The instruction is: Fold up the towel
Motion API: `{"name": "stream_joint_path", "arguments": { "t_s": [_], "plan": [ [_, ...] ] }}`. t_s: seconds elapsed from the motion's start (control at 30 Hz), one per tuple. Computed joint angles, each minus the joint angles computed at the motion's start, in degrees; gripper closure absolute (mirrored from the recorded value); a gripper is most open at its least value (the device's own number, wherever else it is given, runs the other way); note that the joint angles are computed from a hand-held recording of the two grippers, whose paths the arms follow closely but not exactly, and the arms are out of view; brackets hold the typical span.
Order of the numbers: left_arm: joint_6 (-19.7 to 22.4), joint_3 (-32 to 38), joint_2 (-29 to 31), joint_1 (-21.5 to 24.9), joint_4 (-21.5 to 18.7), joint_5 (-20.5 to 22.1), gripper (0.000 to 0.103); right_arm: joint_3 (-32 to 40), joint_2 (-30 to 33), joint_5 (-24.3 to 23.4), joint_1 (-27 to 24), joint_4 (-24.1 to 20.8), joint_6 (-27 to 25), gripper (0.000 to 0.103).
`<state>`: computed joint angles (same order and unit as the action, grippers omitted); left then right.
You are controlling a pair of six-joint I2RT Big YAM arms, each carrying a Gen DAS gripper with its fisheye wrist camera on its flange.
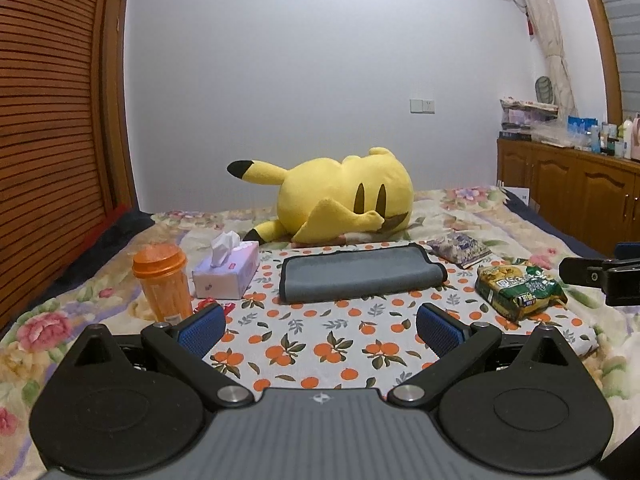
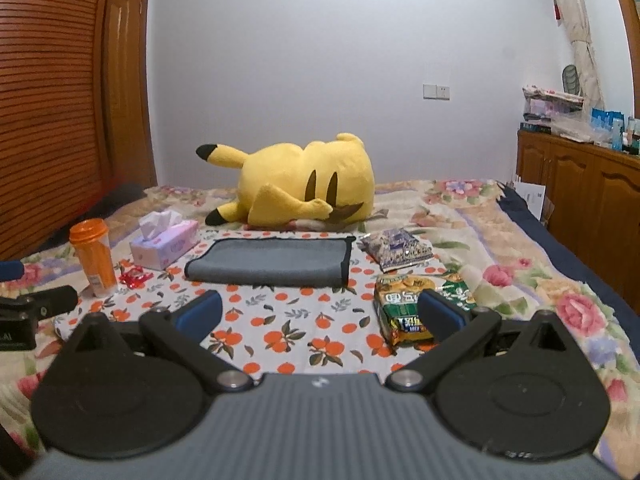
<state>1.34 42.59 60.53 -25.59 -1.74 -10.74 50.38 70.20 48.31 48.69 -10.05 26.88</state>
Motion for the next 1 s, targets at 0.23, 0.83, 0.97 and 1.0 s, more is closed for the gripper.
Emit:
{"name": "stream_joint_path", "arguments": {
  "t_s": [0.23, 0.83, 0.97, 1.0],
  "plan": [
    [0.5, -0.6, -0.5, -0.2, 1.6, 0.0, 0.000, -0.8, -0.4, 1.2, 0.2, 2.7, -1.8, 0.000],
    [0.5, -0.6, -0.3, -0.1, 1.7, -0.4, 0.000, -0.8, -0.4, 1.1, 0.2, 2.7, -1.8, 0.000],
    [0.5, -0.6, -0.3, -0.1, 1.7, -0.3, 0.000, -0.8, -0.4, 1.0, 0.1, 2.7, -1.9, 0.000],
    [0.5, -0.6, -0.3, -0.1, 1.7, -0.3, 0.000, -0.8, -0.4, 1.1, 0.2, 2.7, -1.8, 0.000]
  ]
}}
